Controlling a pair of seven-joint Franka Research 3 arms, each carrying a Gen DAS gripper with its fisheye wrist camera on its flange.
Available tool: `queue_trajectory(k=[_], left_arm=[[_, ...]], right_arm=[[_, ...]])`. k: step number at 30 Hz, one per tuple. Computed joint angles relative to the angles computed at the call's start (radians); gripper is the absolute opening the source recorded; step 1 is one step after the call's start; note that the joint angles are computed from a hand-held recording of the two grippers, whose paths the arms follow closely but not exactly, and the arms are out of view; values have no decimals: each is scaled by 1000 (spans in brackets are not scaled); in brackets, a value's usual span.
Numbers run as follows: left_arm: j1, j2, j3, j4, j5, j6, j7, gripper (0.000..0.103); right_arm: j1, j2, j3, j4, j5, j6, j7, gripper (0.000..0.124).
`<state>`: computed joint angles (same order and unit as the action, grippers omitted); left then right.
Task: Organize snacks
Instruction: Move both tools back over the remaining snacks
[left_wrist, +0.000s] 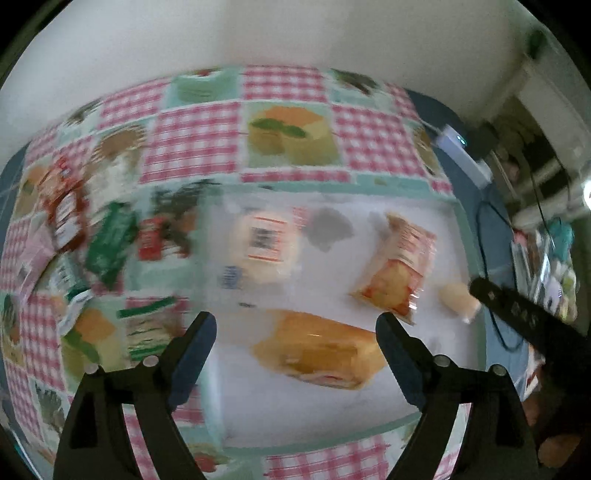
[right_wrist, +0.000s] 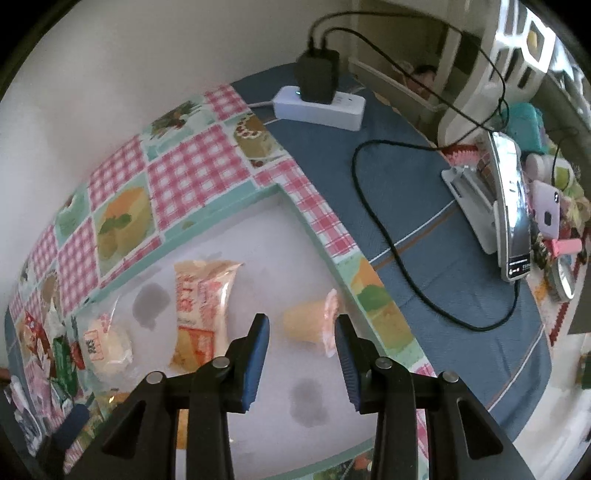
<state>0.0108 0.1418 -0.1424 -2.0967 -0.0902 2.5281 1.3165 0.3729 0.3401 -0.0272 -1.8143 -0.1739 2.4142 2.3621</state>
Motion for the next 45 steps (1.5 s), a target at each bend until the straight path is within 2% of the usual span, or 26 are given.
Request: queue_trajectory(k=[1,4,6,10,13,17,23,28,32,38,42,45], left_arm=[[6,-11,16,-13,22,5,-32,89],[28,-41,51,-50,81,11,-118,101],[56,-75,75,-98,92,26,-171,101],[115,-128,111,-173,57,33,-204,101],[144,-152,127,-199,82,47,-230,101],[179,-180,146,-225,130,44,-253,101],[222,-212,173,-271,147,28,-236,101],[246,-181,181,-271,139,13,-235,101],[260,-136,182,-254,79,-20,-196,101],[277,-113,181,-242,71,-17,-190,101],[287,-91,182,-219,87,-19,-192,101],[298,-66,183,-186,72,-28,-171,101]], right_arm=[[6,-1,4,4,-5,-2,-6,41],[16,1,25,14,10,8,-37,49],[27,4,36,22,22,13,-53,59],[65,6,51,34,22,13,-68,66],[90,9,67,34,35,30,-85,77],[125,20,86,41,55,40,-105,82],[172,64,109,93,91,60,-157,83],[210,122,114,166,111,47,-199,83],[230,174,111,227,132,30,-220,83],[243,238,119,298,174,10,-278,83],[222,260,150,317,254,42,-343,83],[251,280,127,350,234,26,-354,83]])
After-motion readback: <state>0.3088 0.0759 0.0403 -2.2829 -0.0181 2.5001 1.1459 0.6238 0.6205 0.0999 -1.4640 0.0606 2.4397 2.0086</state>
